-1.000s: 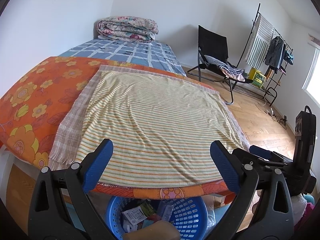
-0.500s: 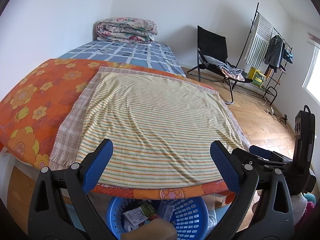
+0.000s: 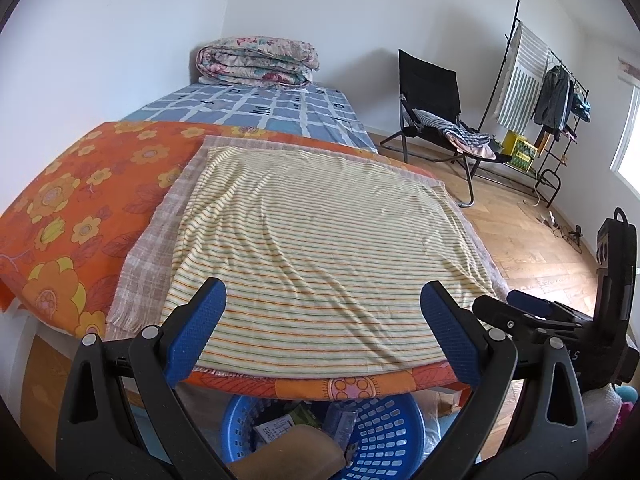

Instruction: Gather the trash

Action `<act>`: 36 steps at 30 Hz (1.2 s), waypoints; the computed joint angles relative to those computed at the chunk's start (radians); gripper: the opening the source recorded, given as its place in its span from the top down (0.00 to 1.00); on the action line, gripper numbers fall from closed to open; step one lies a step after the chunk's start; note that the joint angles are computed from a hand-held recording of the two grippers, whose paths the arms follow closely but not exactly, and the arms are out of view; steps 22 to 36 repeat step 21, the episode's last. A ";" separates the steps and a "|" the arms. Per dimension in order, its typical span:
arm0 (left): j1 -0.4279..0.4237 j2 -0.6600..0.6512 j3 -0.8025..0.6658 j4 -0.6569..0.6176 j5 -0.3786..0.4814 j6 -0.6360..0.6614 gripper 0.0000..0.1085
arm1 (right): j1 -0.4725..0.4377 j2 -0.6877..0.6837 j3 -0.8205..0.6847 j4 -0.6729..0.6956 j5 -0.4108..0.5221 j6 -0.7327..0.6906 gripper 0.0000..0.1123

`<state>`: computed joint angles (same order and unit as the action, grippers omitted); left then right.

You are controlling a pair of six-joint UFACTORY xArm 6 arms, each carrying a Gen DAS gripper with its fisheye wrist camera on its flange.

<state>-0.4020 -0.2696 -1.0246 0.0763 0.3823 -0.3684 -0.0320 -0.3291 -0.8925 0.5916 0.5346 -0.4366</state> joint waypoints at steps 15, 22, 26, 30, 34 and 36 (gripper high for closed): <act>0.014 0.000 0.010 0.065 -0.002 -0.079 0.06 | -0.003 0.008 -0.001 -0.009 0.013 0.008 0.08; 0.022 0.003 0.013 0.097 -0.002 -0.112 0.06 | -0.002 0.011 -0.003 -0.013 0.010 0.017 0.08; 0.022 0.003 0.013 0.097 -0.002 -0.112 0.06 | -0.002 0.011 -0.003 -0.013 0.010 0.017 0.08; 0.022 0.003 0.013 0.097 -0.002 -0.112 0.06 | -0.002 0.011 -0.003 -0.013 0.010 0.017 0.08; 0.022 0.003 0.013 0.097 -0.002 -0.112 0.06 | -0.002 0.011 -0.003 -0.013 0.010 0.017 0.08; 0.022 0.003 0.013 0.097 -0.002 -0.112 0.06 | -0.002 0.011 -0.003 -0.013 0.010 0.017 0.08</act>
